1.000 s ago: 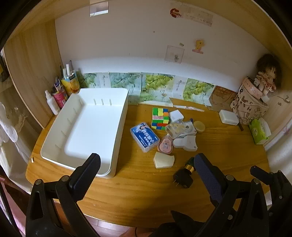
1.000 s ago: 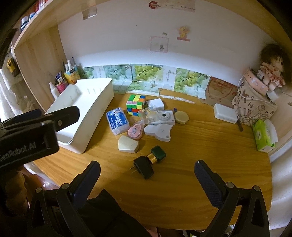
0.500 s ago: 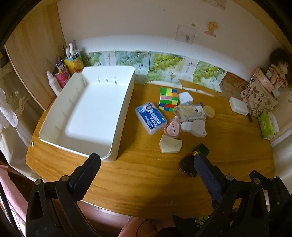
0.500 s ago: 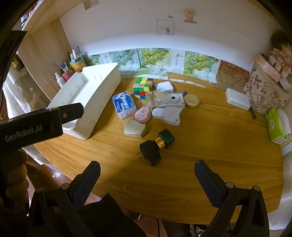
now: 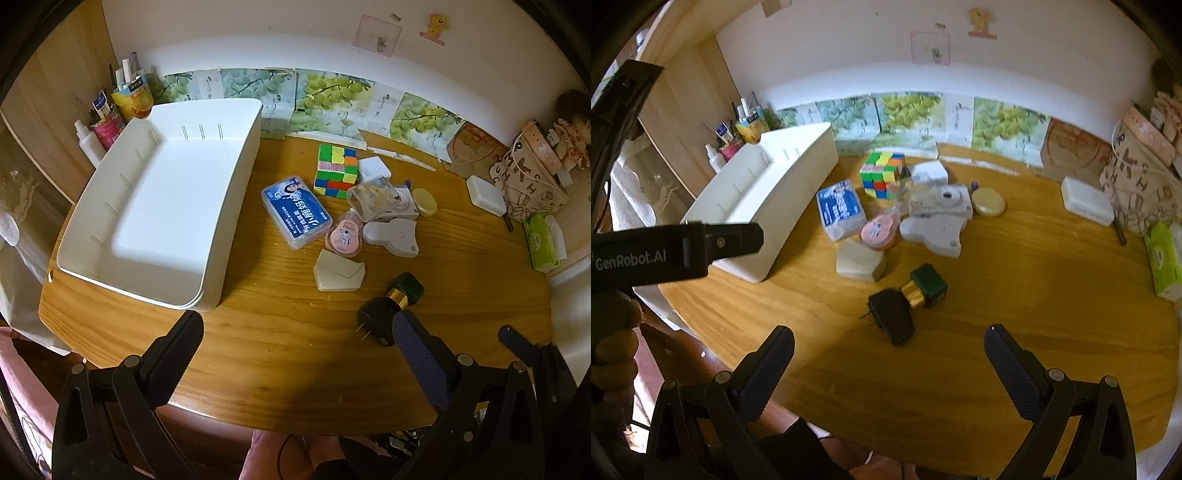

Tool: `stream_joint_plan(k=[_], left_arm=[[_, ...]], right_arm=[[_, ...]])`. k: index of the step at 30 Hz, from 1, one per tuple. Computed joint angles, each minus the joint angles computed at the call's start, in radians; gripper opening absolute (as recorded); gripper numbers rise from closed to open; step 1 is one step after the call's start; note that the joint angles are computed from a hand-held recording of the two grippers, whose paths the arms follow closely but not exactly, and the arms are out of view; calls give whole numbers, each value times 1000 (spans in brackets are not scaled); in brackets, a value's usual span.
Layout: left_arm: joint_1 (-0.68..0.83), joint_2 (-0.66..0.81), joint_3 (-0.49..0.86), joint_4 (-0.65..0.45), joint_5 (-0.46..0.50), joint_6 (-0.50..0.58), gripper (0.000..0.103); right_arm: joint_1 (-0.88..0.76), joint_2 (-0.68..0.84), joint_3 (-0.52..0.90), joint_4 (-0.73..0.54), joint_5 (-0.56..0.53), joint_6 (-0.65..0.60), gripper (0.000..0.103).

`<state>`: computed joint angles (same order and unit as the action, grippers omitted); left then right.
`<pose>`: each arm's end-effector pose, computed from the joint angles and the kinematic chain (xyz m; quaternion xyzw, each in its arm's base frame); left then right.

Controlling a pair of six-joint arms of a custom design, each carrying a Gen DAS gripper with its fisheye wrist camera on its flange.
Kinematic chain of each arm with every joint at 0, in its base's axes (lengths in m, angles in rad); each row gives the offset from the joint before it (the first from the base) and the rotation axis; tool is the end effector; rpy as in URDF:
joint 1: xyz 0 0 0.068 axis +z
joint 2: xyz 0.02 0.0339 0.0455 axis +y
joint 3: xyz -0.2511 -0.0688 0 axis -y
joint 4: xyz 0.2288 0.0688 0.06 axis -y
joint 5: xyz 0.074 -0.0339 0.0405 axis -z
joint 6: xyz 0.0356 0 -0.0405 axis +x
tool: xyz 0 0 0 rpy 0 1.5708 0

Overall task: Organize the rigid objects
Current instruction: 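Move the left tool toward the beige block while the right tool approaches the black plug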

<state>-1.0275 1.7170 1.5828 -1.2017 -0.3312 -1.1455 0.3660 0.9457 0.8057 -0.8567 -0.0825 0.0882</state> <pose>0.1735 -0.2649 0.2861 -0.0770 0.9767 -0.0261 0.1987 0.1553 0.0627 0.2527 -0.1442 0.9474 0.1022 0.2667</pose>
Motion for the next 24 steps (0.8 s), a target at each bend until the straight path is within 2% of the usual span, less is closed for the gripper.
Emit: stream_joint_plan(k=[4, 17, 24], left_arm=[[11, 10, 7, 9, 17, -9, 102], [68, 89, 67, 24, 97, -40, 102], [94, 136, 121, 12, 121, -54, 102]], right_arm=[[-43, -28, -29, 74, -15, -84, 103], [-153, -78, -178, 281, -162, -355, 103], [-246, 20, -198, 351, -266, -450, 103]])
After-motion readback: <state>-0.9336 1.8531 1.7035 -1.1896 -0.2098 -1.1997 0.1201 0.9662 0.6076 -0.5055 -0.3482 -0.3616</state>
